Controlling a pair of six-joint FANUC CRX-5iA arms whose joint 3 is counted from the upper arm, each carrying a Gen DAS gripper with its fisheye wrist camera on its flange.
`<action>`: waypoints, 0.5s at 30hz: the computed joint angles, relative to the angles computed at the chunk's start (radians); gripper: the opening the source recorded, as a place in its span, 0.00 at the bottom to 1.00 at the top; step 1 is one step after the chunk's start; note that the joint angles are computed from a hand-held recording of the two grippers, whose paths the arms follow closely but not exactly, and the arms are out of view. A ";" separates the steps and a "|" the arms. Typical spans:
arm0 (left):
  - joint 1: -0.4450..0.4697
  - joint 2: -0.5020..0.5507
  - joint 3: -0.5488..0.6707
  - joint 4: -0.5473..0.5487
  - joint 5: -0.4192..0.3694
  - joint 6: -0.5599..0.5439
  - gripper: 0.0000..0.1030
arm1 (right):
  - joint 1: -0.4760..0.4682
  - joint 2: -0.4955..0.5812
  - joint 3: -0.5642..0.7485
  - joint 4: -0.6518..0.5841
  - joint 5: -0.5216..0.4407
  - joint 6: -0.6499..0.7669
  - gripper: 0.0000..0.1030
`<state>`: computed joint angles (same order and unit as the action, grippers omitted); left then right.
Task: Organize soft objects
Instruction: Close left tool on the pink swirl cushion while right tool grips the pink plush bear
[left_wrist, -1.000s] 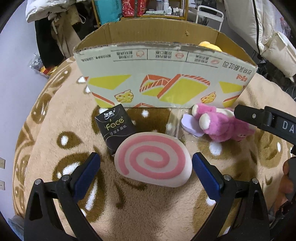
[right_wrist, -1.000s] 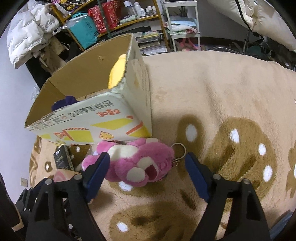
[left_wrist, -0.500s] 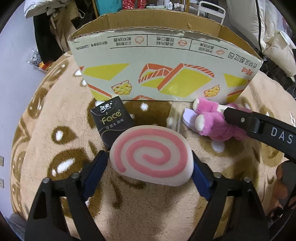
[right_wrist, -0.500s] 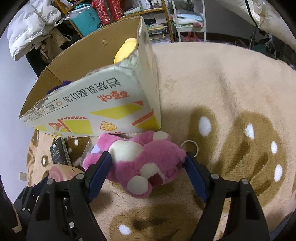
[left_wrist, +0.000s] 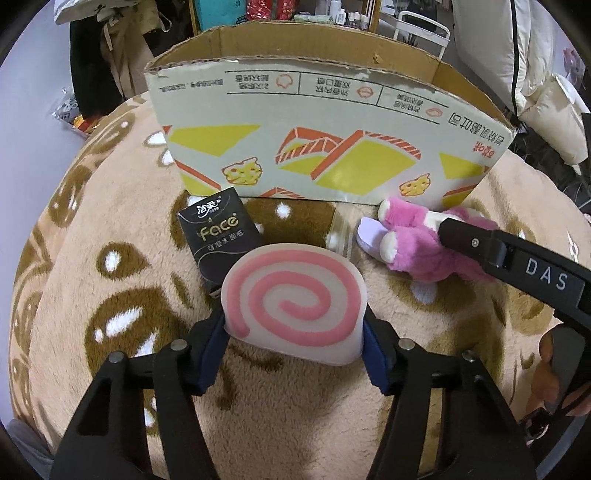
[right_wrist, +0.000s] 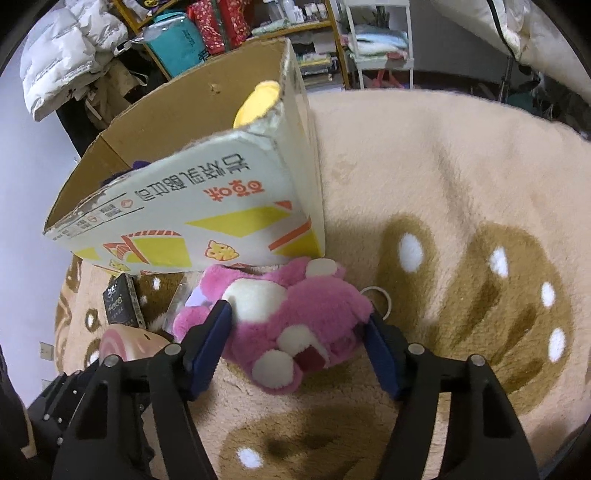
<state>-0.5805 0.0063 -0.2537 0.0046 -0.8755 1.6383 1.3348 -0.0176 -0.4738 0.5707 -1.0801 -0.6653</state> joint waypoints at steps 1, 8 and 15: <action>0.000 -0.004 -0.002 -0.002 0.000 0.004 0.60 | 0.004 0.006 0.009 0.001 -0.016 0.010 0.69; -0.013 -0.041 -0.016 -0.036 0.010 0.039 0.60 | 0.028 -0.024 -0.017 0.025 -0.031 -0.044 0.60; -0.014 -0.081 -0.027 -0.064 0.025 0.065 0.60 | 0.033 -0.016 0.004 0.023 -0.036 -0.015 0.56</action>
<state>-0.5946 -0.0742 -0.2804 -0.0597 -0.8501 1.7030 1.3679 -0.0338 -0.4698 0.5937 -1.1159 -0.6799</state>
